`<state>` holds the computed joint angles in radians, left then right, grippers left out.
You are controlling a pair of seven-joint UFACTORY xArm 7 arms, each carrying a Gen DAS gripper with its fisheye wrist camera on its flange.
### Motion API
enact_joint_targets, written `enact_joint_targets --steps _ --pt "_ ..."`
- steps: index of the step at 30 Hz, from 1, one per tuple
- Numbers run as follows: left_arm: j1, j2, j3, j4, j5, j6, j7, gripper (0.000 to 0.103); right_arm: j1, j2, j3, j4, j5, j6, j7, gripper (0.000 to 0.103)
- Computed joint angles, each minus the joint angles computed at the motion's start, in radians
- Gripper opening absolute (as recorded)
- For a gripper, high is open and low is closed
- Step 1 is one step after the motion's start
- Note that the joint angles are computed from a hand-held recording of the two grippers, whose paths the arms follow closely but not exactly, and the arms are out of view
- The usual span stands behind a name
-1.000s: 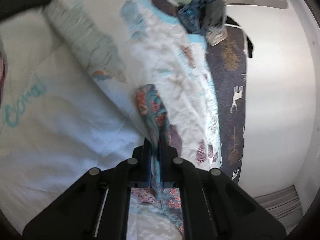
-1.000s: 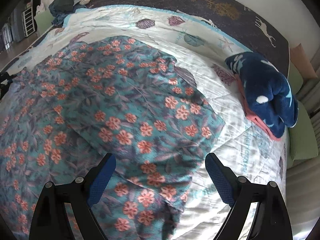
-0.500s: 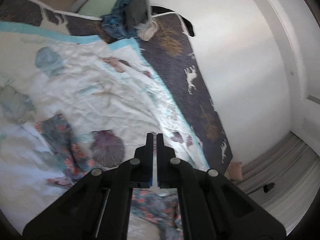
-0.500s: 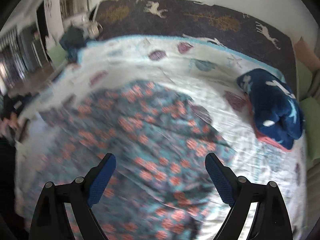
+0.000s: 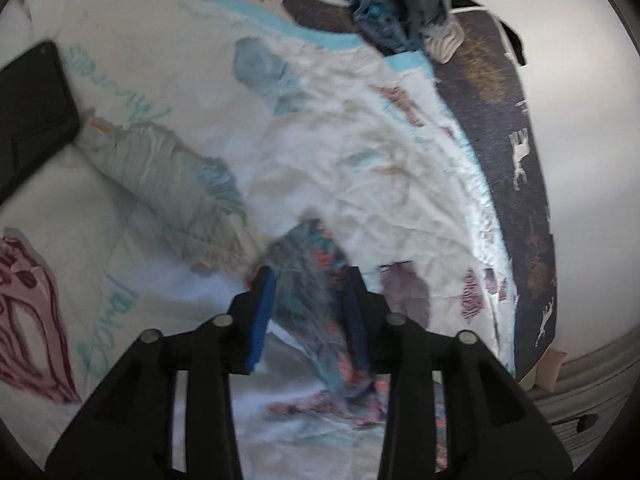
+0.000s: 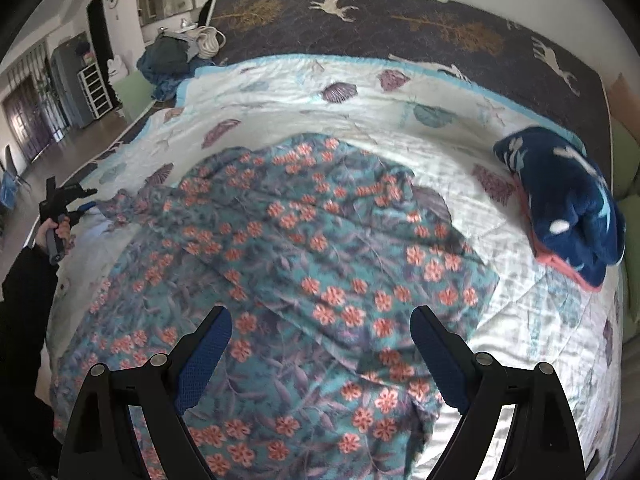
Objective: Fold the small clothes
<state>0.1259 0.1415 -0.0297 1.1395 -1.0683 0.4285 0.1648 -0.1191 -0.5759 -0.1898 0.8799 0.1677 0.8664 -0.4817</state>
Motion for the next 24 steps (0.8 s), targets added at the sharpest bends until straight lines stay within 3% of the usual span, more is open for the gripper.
enact_joint_targets --steps 8,12,13,14,15,19,21,22,24 --pt "0.011 0.018 -0.008 -0.012 -0.027 -0.021 -0.024 0.044 -0.015 0.06 -0.024 0.02 0.04 0.017 0.019 0.092" --pt "-0.032 0.003 0.039 -0.035 0.108 -0.071 -0.148 0.044 -0.014 0.058 -0.022 0.009 0.052 0.021 0.002 0.092" --pt "0.005 0.0 0.004 -0.036 0.079 -0.069 -0.121 0.049 -0.014 0.056 -0.02 0.006 0.05 0.021 0.0 0.092" --pt "0.017 0.003 -0.002 -0.029 0.039 -0.045 -0.078 0.059 -0.016 0.054 -0.015 -0.001 0.045 0.014 -0.002 0.092" --pt "0.025 0.01 -0.004 -0.019 0.018 -0.014 -0.049 0.061 -0.017 0.053 -0.01 -0.006 0.04 0.009 -0.004 0.092" --pt "0.021 0.028 0.004 0.011 0.099 0.041 -0.085 0.062 -0.007 0.061 -0.017 -0.008 0.063 0.007 -0.013 0.092" --pt "0.039 0.038 -0.006 0.026 0.036 0.084 -0.051 0.06 -0.003 0.072 -0.023 -0.003 0.081 0.01 -0.012 0.092" --pt "0.053 0.044 -0.014 0.031 -0.035 0.105 -0.01 0.057 -0.001 0.076 -0.025 -0.001 0.089 0.012 -0.015 0.092" --pt "0.074 0.059 -0.024 0.044 -0.171 0.164 0.072 0.011 -0.002 0.081 -0.024 -0.001 0.095 0.01 -0.018 0.092"
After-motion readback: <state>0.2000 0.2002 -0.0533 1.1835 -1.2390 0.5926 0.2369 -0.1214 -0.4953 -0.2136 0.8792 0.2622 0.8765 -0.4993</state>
